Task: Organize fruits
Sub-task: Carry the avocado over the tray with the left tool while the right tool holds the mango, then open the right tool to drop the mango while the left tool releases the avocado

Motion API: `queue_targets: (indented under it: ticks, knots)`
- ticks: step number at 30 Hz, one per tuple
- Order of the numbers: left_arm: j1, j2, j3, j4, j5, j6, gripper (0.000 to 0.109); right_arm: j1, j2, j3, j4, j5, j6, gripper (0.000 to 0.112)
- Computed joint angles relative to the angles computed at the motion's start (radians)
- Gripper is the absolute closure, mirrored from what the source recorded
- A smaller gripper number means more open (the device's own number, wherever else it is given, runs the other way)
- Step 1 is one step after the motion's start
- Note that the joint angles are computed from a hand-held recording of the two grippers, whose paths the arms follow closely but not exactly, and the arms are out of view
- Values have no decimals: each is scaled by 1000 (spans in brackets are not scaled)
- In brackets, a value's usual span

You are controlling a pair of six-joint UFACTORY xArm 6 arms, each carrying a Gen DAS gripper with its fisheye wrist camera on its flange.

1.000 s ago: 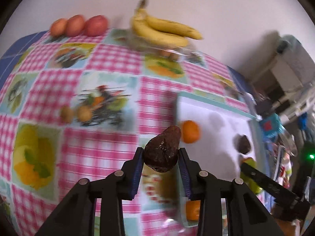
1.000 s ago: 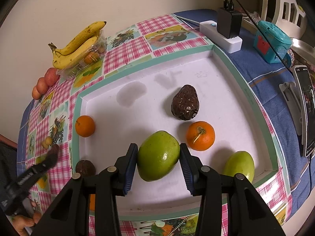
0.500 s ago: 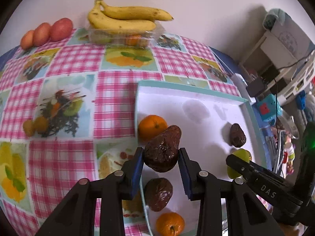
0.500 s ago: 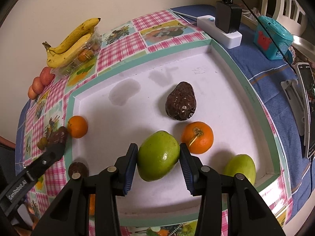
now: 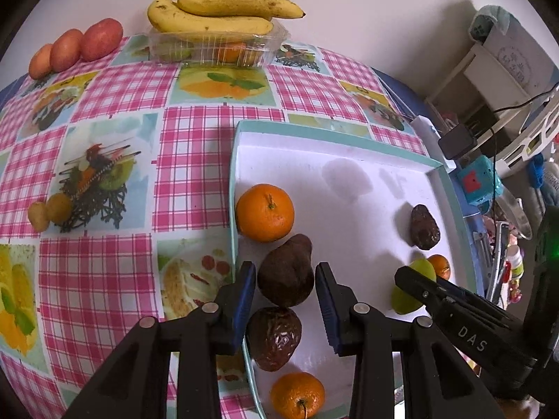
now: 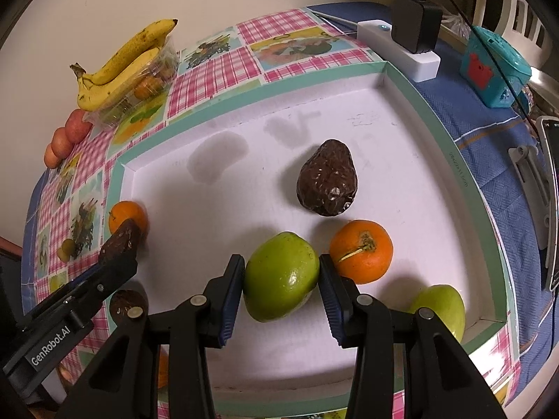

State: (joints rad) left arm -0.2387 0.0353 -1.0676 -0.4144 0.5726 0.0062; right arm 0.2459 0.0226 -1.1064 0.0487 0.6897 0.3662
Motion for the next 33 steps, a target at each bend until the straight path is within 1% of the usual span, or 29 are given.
queue_targets:
  ticks: [5,7,9,10,13,15,16,17,18,20,21,23,28,30,31,32,33]
  knots:
    - [9,-34,15,-48,18,22,69,1,-9,3,-8,-6,5,67]
    - [12,-48,18,-49,24,24,66,3,-22,9,-17,-13,8,67]
    - [16,-69,28,-15,22,-3,51,4,-33,12,-24,-20,9,67]
    - [19,-80,34,11,21,-26,49,4,-40,14,-28,-22,11,67]
    - [33,-99,43,88,36,-100,38,8,-58,18,-50,-29,22,67]
    - [45,-114,58,144,39,-160,25,10,-68,24,-63,-33,28,66]
    - [53,-120,65,167,42,-184,22,13,-72,26,-73,-34,34,56]
    - [62,-128,72,190,46,-208,18,16,-76,28,-87,-36,43,43]
    - [70,-136,81,214,46,-230,13,17,-80,31,-94,-38,48,41]
    - [84,-142,90,280,45,-284,7,21,-82,34,-96,-39,44,40]
    - [91,-150,99,317,43,-312,6,22,-83,35,-101,-39,46,39]
    - [106,-166,118,371,37,-348,6,26,-84,38,-123,-31,60,33]
    - [137,-205,153,474,38,-414,6,38,-80,41,-153,-21,65,32]
    - [147,-216,159,519,41,-440,6,45,-79,44,-170,-24,62,28]
    - [151,-220,163,534,38,-449,6,52,-78,45,-190,-24,66,20]
    - [156,-228,168,541,35,-450,6,57,-81,49,-209,-28,72,17]
    - [160,-234,172,539,34,-445,6,62,-82,53,-221,-34,73,17]
